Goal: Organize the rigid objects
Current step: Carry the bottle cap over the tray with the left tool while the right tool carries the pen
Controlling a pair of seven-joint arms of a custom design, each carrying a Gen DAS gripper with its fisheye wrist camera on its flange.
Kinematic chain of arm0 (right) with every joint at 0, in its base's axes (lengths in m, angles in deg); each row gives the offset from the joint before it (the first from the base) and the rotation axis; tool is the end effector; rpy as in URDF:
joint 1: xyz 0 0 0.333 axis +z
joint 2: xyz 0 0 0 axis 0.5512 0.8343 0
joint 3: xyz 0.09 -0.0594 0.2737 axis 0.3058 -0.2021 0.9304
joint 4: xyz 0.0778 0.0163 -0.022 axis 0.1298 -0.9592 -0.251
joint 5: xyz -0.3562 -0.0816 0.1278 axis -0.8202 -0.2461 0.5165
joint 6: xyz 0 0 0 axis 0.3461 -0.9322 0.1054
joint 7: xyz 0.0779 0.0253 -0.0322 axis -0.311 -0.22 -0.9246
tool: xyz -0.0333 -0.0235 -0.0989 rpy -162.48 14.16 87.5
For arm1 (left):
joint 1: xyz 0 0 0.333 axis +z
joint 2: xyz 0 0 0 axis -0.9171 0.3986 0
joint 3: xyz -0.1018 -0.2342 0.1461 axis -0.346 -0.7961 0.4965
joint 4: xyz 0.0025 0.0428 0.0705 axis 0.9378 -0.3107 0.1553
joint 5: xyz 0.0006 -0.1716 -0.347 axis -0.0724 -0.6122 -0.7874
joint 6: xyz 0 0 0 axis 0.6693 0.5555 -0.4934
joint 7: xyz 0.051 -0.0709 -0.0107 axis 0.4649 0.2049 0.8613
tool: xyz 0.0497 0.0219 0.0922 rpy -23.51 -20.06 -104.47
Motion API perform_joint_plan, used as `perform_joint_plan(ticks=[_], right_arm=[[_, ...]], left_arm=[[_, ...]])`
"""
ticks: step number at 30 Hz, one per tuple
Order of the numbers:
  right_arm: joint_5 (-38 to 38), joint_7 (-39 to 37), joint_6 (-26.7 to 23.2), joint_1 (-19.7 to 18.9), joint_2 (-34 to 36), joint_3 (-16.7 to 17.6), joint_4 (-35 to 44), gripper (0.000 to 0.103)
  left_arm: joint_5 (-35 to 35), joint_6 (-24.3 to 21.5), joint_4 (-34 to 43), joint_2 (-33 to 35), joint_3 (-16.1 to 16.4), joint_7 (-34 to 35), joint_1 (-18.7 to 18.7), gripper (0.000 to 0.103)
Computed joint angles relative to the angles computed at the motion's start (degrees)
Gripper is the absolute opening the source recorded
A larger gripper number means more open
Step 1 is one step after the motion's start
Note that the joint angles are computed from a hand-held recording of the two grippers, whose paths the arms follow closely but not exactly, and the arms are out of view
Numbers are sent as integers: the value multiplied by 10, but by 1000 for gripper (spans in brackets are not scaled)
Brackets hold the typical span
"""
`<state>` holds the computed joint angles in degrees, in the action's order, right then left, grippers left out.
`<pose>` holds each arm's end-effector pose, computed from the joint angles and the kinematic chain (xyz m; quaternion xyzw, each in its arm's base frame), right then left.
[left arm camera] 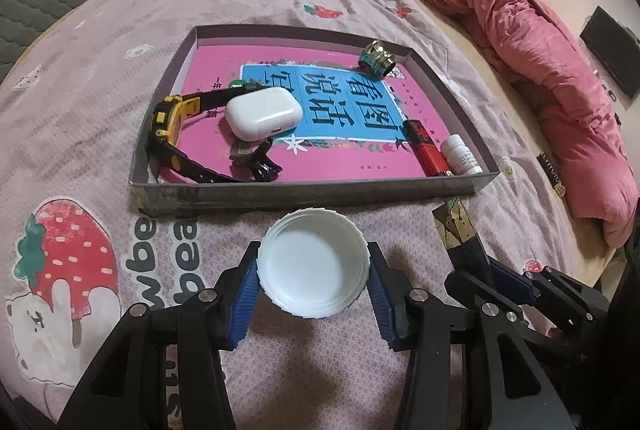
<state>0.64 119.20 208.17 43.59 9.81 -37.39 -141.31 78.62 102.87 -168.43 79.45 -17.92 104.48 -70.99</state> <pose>0.7123 0.1956 0.5189 -0.8590 0.3921 -0.0772 0.3201 0.6798 -0.1299 0.5243 -0.8106 0.5152 -0.2389 0.1429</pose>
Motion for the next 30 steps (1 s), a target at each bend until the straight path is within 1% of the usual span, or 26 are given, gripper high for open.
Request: perform_joint_plan(ticks=[11,20,30], right_arm=[[5,2,2,-2,6,2,19,23],[9,3,4,-4,9,3,29,23],[6,26,-3,-3,41,4,88,23]], left_arm=[[15,14,-17,-23,7,-19,5,51],[11,21,-17,-31,6,-20,11,51],[17,24,-4,-28,9,-25,13,51]])
